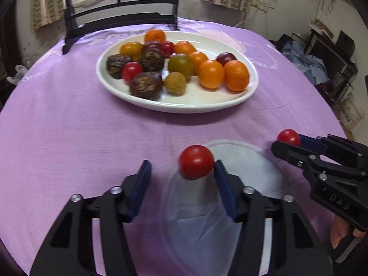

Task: Organize fruits
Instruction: 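Grasp the last red cherry tomato with the left tool, then place the red tomato on the plate with left tool while right places its tomato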

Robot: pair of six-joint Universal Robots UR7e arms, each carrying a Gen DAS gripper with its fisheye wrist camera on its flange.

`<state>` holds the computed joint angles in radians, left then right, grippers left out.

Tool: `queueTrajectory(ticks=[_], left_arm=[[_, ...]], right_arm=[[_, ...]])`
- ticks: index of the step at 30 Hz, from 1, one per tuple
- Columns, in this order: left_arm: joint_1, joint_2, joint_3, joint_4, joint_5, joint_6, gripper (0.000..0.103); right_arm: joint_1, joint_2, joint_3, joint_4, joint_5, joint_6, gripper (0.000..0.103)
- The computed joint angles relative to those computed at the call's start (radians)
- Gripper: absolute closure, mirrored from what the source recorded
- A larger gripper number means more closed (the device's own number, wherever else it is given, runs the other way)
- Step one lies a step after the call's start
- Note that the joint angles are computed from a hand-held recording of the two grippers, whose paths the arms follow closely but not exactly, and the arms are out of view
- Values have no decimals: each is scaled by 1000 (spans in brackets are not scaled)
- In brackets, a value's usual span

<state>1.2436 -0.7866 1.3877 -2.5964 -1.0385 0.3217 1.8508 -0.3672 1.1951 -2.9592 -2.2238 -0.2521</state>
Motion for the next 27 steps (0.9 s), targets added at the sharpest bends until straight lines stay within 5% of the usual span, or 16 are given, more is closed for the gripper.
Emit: queueTrajectory(ticks=[2,13,21,27], left_arm=[[-1,4,3,-15,-17,31,74],[-39,-37,32,-136,26,58,74],[-55,64,-194,-61,93,27,74],[-43,194,-410,38,151,-4,74]], right_arm=[[0,0,0,1,3,-2,73],[15,-5,6,-103,14,-30,73],[32,76,-203,-53,0,-143,73],[19,187,-446,87,3,-135,73]])
